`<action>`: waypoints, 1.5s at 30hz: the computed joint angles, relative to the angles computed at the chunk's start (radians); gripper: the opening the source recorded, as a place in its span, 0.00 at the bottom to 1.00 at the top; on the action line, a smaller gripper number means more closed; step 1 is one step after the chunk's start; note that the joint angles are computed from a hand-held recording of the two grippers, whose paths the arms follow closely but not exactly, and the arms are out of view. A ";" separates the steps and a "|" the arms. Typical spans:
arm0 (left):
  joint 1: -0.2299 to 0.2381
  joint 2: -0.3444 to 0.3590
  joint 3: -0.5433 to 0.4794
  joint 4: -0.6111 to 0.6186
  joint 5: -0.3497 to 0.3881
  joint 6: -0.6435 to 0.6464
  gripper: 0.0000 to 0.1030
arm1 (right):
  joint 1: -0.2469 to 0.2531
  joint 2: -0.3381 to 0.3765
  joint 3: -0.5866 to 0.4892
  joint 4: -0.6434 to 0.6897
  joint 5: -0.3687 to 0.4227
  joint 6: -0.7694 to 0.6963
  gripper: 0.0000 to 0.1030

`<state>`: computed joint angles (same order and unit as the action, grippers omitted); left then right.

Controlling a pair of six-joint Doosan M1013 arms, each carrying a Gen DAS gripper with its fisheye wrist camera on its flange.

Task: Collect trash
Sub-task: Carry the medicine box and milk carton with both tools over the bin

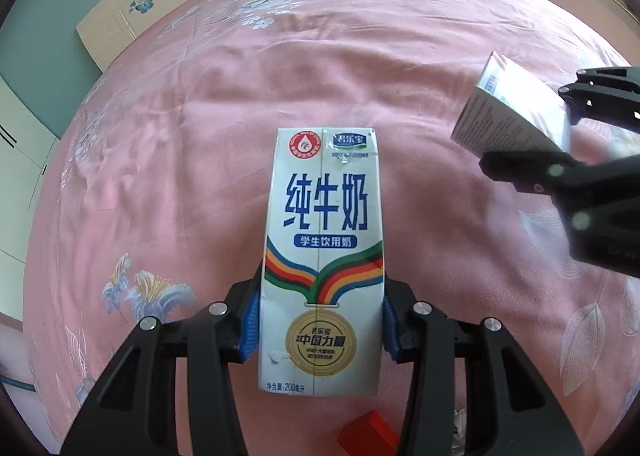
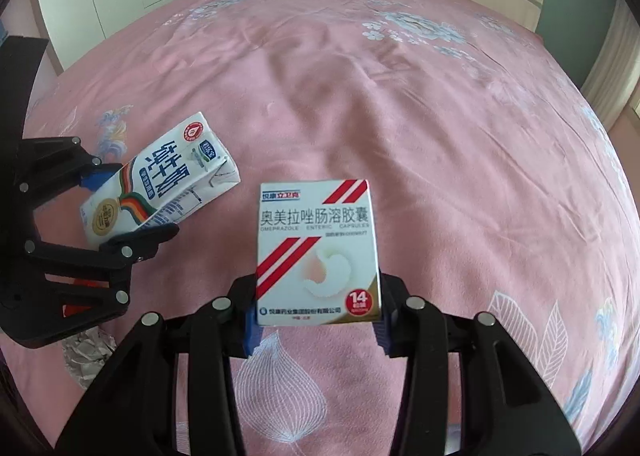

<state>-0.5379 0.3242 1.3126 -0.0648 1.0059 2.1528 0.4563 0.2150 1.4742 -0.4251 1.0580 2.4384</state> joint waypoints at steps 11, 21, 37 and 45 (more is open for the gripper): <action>0.066 -0.098 -0.012 0.030 0.010 -0.224 0.48 | 0.145 -0.022 -0.109 -0.145 0.164 0.173 0.43; 0.144 -0.232 -0.033 -0.013 0.013 -0.238 0.48 | 0.302 -0.010 -0.294 -0.295 0.350 0.208 0.43; 0.268 -0.385 -0.074 -0.099 0.039 -0.199 0.48 | 0.532 0.065 -0.592 -0.550 0.634 0.146 0.43; 0.344 -0.455 -0.073 -0.189 0.049 -0.136 0.48 | 0.640 0.124 -0.742 -0.676 0.728 0.095 0.43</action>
